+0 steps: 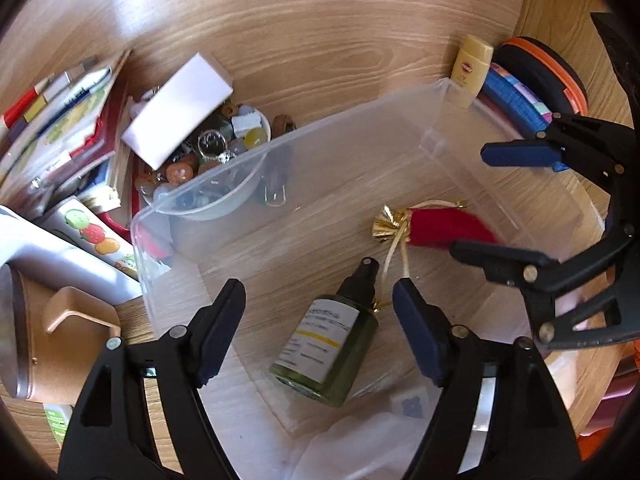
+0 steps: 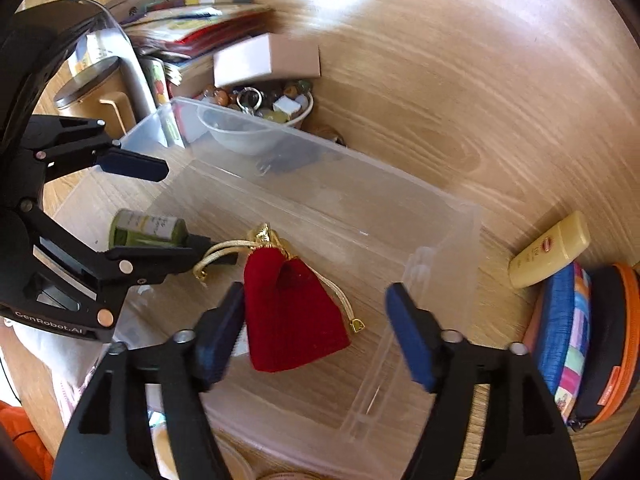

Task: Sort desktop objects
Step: 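Open both tools to drop the pouch and bottle into the box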

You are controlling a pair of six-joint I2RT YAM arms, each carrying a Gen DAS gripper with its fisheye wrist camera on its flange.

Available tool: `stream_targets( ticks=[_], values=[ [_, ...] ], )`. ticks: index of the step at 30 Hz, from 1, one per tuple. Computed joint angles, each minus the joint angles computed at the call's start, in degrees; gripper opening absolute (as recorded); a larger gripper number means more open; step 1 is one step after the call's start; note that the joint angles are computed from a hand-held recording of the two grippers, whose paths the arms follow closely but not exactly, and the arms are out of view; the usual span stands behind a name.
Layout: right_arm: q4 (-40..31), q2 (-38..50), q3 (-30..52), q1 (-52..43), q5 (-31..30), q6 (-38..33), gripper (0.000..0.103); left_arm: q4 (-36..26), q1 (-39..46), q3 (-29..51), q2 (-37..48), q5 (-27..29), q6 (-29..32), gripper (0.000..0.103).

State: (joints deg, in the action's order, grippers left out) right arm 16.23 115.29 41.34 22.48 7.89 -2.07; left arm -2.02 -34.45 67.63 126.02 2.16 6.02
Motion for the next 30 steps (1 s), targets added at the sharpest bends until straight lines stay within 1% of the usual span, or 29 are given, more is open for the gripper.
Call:
stream_targets(
  ticks=[3,5,6,8,9,10,14,16,20,23,30],
  values=[
    [0.2,-2.5,-1.4,0.5,1.2,-0.5,0.073,1.3,-0.9,-2.2,-2.3,-0.8,-0.2,0.077],
    [0.7,-4.4,-2.7,1.2,2.7,-0.2,0.076,2.5,-1.5,-4.0,-4.0,-1.8,-0.2,0.078],
    [0.6,-5.7,-3.5,1.6,3.5,0.0,0.079,3.1,-1.7,-4.7,-4.7,-2.1,-0.2,0.080],
    [0.9,-8.7,-5.5,1.9,4.7,0.2,0.079,4.1,-1.6,-6.3,-6.3,-2.4,0.3,0.085],
    [0.7,-9.3,-5.7,2.0,4.7,0.4,0.080,5.2,-1.9,-7.7,-7.4,-3.2,0.2,0.089],
    [1.2,-9.3,-5.8,1.8,4.6,0.5,0.081,5.8,-1.8,-8.4,-8.1,-3.4,0.4,0.090],
    [1.4,-11.5,-7.3,2.1,5.2,2.2,0.087,8.3,-1.2,-12.0,-10.8,-3.5,0.7,0.091],
    [1.7,-12.4,-8.2,2.3,6.0,2.8,0.087,9.6,-1.2,-13.4,-11.3,-4.3,0.3,0.091],
    [0.8,-15.4,-10.4,2.7,6.6,4.0,0.087,10.2,-0.4,-14.9,-12.1,-3.6,-0.4,0.091],
    [0.2,-19.7,-13.0,3.5,8.3,4.8,0.087,12.0,0.5,-18.1,-15.0,-3.6,-0.1,0.091],
    [-1.7,-31.6,-19.3,6.3,11.5,6.9,0.088,16.6,2.9,-27.8,-25.3,-3.7,-1.0,0.094]
  ],
)
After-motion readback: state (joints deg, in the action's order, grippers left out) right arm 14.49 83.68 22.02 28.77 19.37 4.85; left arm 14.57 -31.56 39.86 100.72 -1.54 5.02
